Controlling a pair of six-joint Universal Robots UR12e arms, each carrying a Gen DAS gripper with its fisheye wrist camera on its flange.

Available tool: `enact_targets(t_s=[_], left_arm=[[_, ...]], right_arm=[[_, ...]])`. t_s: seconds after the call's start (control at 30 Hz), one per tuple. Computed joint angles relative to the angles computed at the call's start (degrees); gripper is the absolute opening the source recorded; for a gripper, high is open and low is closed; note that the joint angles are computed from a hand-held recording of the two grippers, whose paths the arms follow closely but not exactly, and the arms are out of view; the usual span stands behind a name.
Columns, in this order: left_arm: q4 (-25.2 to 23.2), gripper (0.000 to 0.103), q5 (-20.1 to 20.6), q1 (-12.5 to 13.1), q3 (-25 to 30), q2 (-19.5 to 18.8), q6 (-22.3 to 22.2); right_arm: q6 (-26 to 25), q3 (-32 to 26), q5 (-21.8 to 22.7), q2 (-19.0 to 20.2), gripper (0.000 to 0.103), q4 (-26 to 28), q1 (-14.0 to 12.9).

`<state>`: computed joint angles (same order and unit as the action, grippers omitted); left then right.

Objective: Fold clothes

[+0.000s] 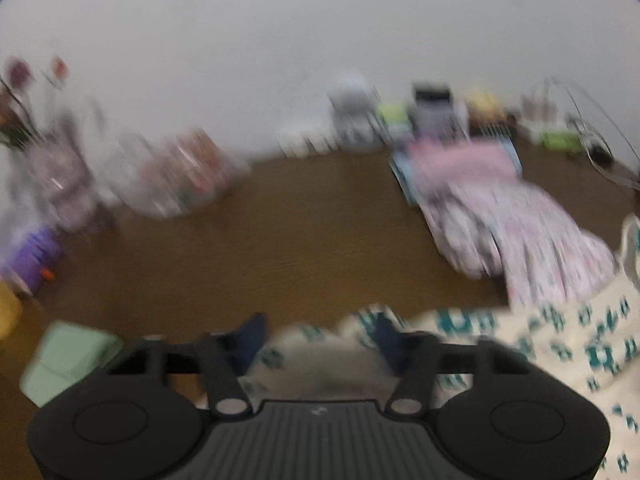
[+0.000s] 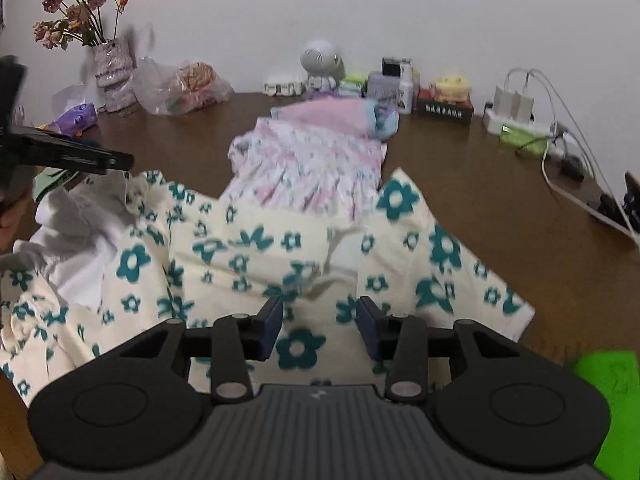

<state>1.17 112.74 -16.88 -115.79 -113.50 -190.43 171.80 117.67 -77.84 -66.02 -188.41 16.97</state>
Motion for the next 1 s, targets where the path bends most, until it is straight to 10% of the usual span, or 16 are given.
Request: enact_targets(t_s=[0.43,0.53,0.67,0.77,0.83,1.0], left_arm=[[3.31,0.039,10.28,-4.11,-6.12,2.58,-4.94],[12.37,0.068,10.45,-6.21,-6.12,1.86,-1.1],[13.68,0.068,7.4,-7.72,-5.37,0.18,2.87],[11.17,0.062,5.27,-8.41,-5.04,-0.64,4.7],[9.47,0.059,5.6,-8.36,-6.01,-0.31,3.13],[15.49,0.062,4.82,-7.85,-9.25,-0.38,0.9]], right_arm=[[-1.09,5.38,-2.22,-4.63,0.046,0.87,-3.96],[-1.31,4.19,-3.05,-4.18,0.057,-2.2,-3.71],[-0.69,-1.02,-1.25,-0.8,0.061,-1.18,-2.98],[-0.1,-5.05,-1.99,1.57,0.041,5.26,-1.91],[-0.55,-5.39,-2.64,1.93,0.009,5.82,-1.99],[8.75,-5.33,-9.66,2.38,0.015,1.65,-3.51]])
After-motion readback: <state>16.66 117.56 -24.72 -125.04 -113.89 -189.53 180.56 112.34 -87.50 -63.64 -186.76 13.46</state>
